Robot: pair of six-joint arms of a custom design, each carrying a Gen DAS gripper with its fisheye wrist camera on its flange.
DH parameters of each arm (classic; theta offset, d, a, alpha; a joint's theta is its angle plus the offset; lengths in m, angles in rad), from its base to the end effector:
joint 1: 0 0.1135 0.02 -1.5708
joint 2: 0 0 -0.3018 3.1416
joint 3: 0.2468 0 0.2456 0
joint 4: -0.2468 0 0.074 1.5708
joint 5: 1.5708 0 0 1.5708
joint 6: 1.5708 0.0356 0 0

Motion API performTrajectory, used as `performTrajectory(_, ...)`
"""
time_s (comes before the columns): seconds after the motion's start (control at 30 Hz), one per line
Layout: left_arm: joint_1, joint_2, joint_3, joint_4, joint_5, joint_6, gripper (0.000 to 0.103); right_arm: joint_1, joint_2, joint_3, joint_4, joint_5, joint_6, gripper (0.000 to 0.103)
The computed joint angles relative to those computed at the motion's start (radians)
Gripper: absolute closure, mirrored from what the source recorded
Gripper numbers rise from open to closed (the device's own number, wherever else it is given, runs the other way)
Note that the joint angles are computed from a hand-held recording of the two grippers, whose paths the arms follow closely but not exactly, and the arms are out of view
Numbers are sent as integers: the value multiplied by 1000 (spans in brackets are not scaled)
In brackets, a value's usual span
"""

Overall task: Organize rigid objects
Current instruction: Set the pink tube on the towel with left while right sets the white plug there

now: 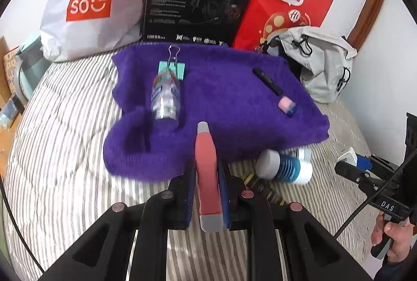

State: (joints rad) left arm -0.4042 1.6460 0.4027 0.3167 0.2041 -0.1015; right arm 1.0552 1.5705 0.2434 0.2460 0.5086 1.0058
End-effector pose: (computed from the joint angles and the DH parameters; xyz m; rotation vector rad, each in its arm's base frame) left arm 0.2192 -0.1016 0.1212 0.4668 2.4873 -0.4619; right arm 0.1063 0.1524 0.1059 0.0988 2.4591 0.1979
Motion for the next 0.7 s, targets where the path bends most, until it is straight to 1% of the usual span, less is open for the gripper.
performTrajectory(0.17, 8, 29, 74, -37, 0, 6, 86, -120, -66, 21, -2, -42, -136, 59)
performTrajectory(0.3, 10, 69, 137, -66, 1, 9, 86, -268, -63, 37, 63, -126, -267, 59)
performTrajectory(0.47, 11, 127, 202, -85, 3, 6, 86, -435, 32, 86, 111, -237, -394, 59)
performTrajectory(0.57, 13, 158, 225, -87, 10, 10, 86, -515, 127, 143, 102, -297, -471, 59)
performTrajectory(0.7, 15, 194, 252, -89, 14, 13, 86, -554, 226, 199, 86, -338, -513, 59)
